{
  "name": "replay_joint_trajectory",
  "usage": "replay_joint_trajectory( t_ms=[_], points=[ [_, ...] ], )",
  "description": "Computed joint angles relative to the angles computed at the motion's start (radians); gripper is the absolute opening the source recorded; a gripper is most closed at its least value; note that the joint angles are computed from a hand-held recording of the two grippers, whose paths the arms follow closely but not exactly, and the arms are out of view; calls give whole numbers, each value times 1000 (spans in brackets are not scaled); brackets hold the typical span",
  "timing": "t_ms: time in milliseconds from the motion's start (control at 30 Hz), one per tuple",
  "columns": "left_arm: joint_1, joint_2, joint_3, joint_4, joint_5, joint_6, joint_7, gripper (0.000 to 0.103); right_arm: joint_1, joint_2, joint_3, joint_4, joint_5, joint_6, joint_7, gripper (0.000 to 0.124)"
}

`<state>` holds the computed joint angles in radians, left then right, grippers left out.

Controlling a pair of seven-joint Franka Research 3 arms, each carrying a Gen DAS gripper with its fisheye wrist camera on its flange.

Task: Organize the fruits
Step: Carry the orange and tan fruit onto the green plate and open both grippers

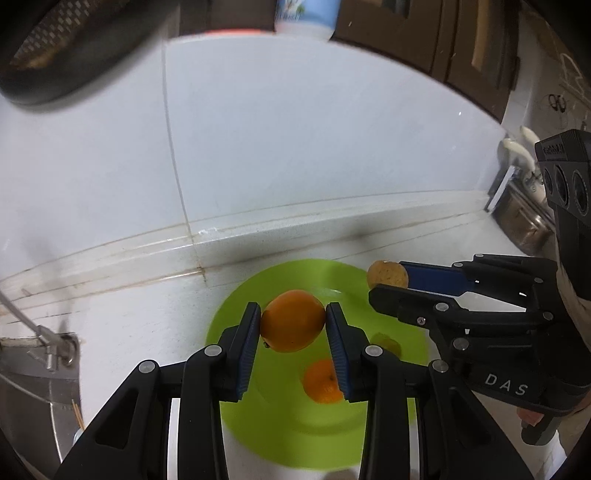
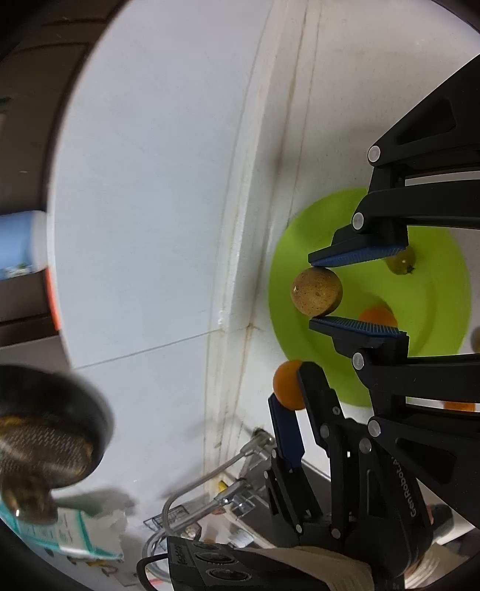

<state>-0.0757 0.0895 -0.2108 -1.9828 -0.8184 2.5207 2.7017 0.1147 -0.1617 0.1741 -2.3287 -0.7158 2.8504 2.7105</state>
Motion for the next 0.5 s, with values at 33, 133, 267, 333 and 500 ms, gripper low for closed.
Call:
replay_joint_trajectory(
  t_ms=[33,133,267,333,500],
  points=[
    [-5,19,-1,15,20,3,-13,36,5,19,-15,5,35,11,-34,29],
    [-6,72,-12,56,77,10,-51,36,17,56,-41,19,98,19,-94,29],
    [4,128,-35,100,145,5,-100,36,34,97,-71,34,159,19,-150,29],
    [7,147,-48,113,173,9,-126,36,41,109,-84,32,175,24,-163,29],
    [19,181,-75,137,217,8,-166,36,54,126,-105,30,213,35,-195,29]
  ],
)
